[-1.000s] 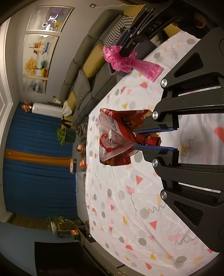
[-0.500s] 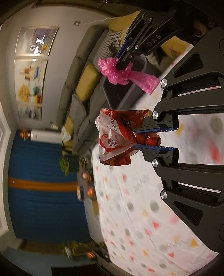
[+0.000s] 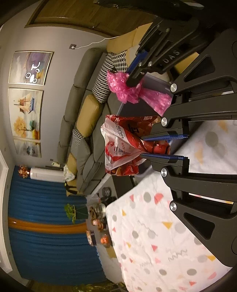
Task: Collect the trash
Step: 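Carry the wrapper and pink bag over the grey bin with both tools, then open both tools over the grey bin to drop the wrapper and bag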
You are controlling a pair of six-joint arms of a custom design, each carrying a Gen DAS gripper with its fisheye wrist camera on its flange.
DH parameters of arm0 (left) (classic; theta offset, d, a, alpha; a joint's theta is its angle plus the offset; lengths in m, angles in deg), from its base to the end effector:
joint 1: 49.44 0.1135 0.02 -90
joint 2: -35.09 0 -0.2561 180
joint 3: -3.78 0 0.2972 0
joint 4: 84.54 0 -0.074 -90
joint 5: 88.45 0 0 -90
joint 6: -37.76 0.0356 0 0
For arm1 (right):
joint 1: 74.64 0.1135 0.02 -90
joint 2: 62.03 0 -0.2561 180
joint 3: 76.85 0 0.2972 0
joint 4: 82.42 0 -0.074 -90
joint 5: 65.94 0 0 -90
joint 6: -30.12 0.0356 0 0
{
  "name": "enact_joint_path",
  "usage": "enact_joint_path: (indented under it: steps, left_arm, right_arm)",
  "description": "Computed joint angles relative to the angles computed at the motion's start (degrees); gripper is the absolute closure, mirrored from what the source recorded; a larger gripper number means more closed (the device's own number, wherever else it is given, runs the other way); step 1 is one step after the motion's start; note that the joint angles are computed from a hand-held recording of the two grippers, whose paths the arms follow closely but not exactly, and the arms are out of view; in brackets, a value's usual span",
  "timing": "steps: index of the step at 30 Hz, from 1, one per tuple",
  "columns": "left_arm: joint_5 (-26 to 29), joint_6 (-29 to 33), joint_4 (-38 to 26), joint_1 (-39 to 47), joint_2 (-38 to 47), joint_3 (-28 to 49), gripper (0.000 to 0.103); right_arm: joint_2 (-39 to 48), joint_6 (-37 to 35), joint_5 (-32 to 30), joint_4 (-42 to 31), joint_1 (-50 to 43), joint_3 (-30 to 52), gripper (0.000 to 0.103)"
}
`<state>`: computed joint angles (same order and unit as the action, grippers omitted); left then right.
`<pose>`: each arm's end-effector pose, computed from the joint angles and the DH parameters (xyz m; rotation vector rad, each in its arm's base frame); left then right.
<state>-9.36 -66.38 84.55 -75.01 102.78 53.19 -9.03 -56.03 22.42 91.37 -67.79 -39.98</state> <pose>0.2736 -0.1234 0.2041 0.0909 2.0761 -0.2272 0.2508 0.0312 0.1938 -0.0702 1.9623 0.1507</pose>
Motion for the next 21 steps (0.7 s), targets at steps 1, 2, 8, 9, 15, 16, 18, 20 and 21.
enact_joint_path:
  steps: [1,2,8,9,15,16,18,20,21]
  left_arm:
    - [0.0,0.0,0.5,-0.1,1.0,0.3,0.091]
    - [0.5,-0.1,0.9,-0.1,2.3,0.9,0.091]
    - [1.8,-0.3,2.9,0.1,6.6,2.8,0.091]
    - [1.8,-0.3,3.2,0.1,7.5,3.4,0.091]
    - [4.1,-1.0,3.6,0.6,11.5,6.1,0.089]
    - [4.6,-1.3,3.9,0.9,11.9,6.2,0.089]
    - [5.7,-1.6,4.4,1.5,12.3,6.0,0.084]
    - [6.4,-1.5,4.5,1.7,12.9,6.1,0.072]
    - [6.7,-1.5,4.9,1.9,12.9,5.8,0.068]
  right_arm:
    - [0.7,0.0,0.2,0.3,0.2,0.2,0.084]
    - [1.0,-0.1,0.0,0.6,-0.2,0.2,0.084]
    - [5.2,-0.7,-1.1,2.4,-1.7,1.8,0.083]
    - [5.5,-0.7,-1.3,2.6,-1.8,1.8,0.083]
    - [7.4,-1.2,-2.1,3.2,-2.1,2.5,0.083]
    - [7.6,-1.2,-2.4,3.4,-2.3,2.5,0.083]
    - [8.4,-1.5,-2.8,3.8,-2.6,2.8,0.081]
    - [9.2,-1.7,-3.4,4.2,-3.2,3.0,0.079]
    - [9.7,-1.7,-3.8,4.2,-3.7,3.5,0.077]
